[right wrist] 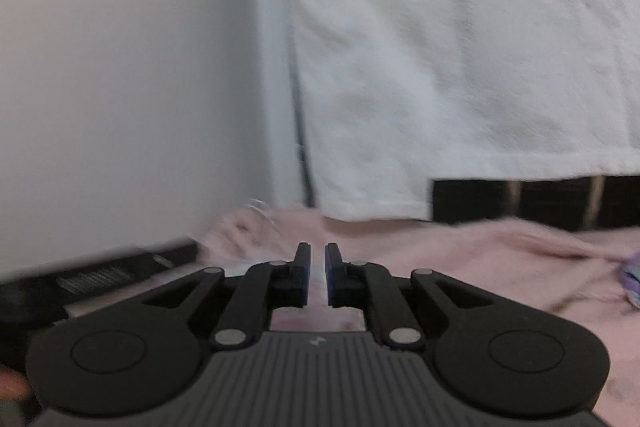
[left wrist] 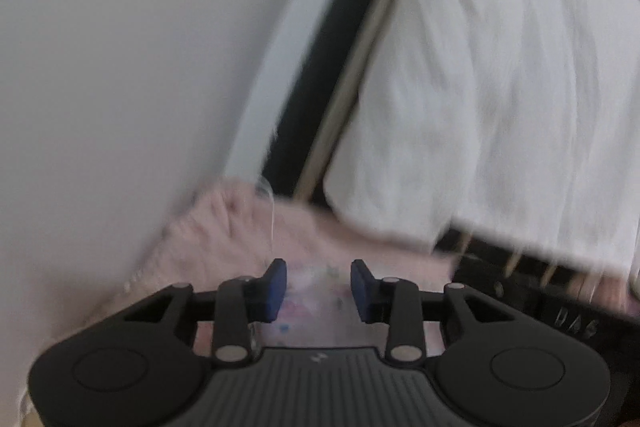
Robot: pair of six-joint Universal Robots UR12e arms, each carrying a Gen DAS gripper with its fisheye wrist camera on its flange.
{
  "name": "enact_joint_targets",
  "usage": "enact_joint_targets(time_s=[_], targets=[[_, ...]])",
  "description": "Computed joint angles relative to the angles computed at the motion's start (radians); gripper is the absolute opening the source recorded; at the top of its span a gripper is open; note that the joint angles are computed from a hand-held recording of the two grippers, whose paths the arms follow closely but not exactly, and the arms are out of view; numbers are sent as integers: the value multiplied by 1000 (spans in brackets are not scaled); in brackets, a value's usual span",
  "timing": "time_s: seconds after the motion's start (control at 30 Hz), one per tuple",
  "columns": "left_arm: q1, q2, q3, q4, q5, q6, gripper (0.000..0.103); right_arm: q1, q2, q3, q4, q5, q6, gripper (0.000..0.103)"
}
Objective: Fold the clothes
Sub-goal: 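Open the right gripper to release the dress and withdraw both tools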
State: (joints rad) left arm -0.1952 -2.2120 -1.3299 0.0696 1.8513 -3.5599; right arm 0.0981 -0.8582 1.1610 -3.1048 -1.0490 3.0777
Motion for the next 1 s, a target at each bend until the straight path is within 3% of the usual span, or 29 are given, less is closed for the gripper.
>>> enact_joint_targets(time_s=[0.1, 0.2, 0.27, 0.33, 0.37, 0.4, 0.47, 0.57, 0.7, 0.8, 0.83, 0.93, 1.0], targets=[[-5, -4, 9, -40, 24, 28, 36, 7, 13, -17, 109, 4, -52, 8], [-7, 4, 13, -69, 38, 24, 38, 16, 10, -17, 137, -125, -24, 8], [-28, 5, 40, -123, 163, 31, 35, 8, -4, 1, 94, -163, 37, 8], [-61, 12, 76, -196, 322, 44, 34, -16, -35, 46, 2, -137, 91, 8], [-74, 25, 72, -181, 351, 53, 41, -29, -59, 78, -38, -125, 101, 8], [-82, 43, 58, -156, 344, 64, 52, -40, -85, 108, -56, -117, 84, 8], [-96, 88, 30, -153, 312, 86, 60, -65, -137, 164, -90, -99, 51, 12], [-127, 153, -7, -243, 326, 106, 61, -111, -222, 255, -102, -56, 19, 20], [-174, 246, -103, -333, 302, 7, 67, -170, -332, 379, -81, 2, 3, 23], [-217, 294, -183, -363, 255, -77, 78, -206, -407, 474, 4, 34, -50, 33], [-232, 303, -205, -374, 240, -95, 79, -217, -432, 508, 36, 41, -72, 39], [-285, 304, -251, -412, 206, -141, 79, -244, -501, 614, 142, 49, -160, 40], [-314, 298, -274, -426, 184, -157, 79, -259, -537, 677, 175, 42, -200, 46]])
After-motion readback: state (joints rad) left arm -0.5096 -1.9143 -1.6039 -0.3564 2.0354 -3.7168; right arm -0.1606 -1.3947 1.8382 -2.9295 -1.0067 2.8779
